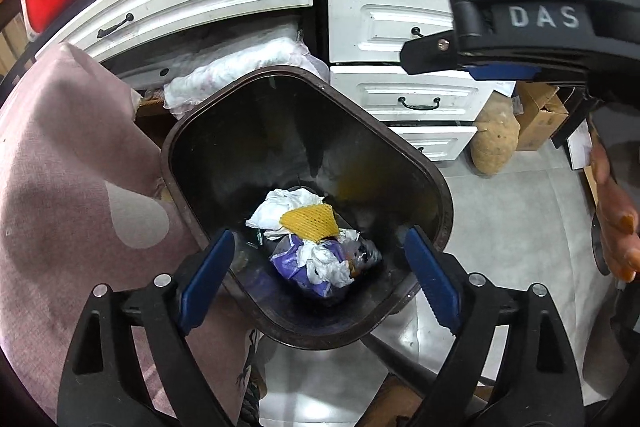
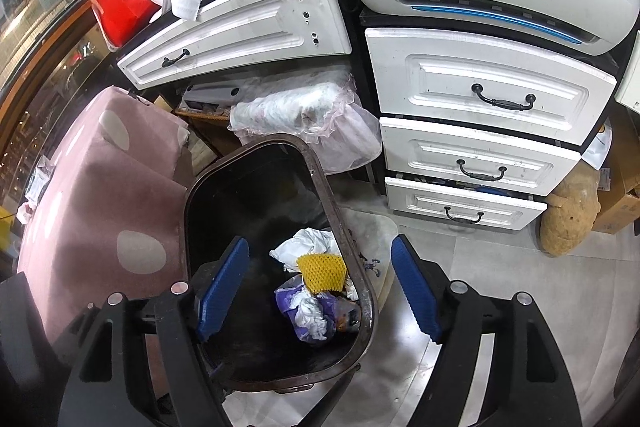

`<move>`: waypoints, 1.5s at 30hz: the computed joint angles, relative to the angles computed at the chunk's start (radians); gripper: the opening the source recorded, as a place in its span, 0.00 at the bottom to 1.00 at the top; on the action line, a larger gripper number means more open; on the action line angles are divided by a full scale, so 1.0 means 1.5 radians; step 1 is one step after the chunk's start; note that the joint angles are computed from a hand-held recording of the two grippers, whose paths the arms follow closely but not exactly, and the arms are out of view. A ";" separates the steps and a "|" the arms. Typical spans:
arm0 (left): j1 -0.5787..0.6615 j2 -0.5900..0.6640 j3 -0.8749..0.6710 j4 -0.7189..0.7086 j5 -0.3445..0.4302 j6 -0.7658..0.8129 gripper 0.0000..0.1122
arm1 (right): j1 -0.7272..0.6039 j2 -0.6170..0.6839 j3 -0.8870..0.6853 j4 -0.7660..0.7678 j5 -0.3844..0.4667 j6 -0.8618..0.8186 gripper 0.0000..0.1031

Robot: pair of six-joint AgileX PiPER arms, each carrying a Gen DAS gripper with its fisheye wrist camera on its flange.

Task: Collect trash
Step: 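Move both open tools back over the table trash, then grasp white plastic bag with left tool while right tool grasps green juice carton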

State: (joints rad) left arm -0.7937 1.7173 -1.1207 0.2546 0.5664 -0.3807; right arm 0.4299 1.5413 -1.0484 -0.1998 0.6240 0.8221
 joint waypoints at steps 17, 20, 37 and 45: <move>0.009 -0.165 0.055 -0.070 0.024 0.048 0.79 | 0.019 -0.022 -0.004 0.013 -0.025 -0.018 0.75; 0.025 -0.221 0.070 -0.081 0.037 0.066 0.79 | 0.059 -0.018 -0.038 -0.023 -0.016 -0.004 0.79; 0.510 -0.407 0.105 -0.317 0.148 0.453 0.82 | 0.177 0.191 -0.420 0.179 0.091 -0.314 0.82; 0.803 -0.337 0.040 -0.430 0.167 0.659 0.82 | 0.210 0.369 -0.726 0.229 0.244 -0.390 0.82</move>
State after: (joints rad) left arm 0.4103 1.2122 -1.0610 -0.3908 0.8172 0.6077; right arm 0.7453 2.0953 -2.1379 0.1433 0.9904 0.2376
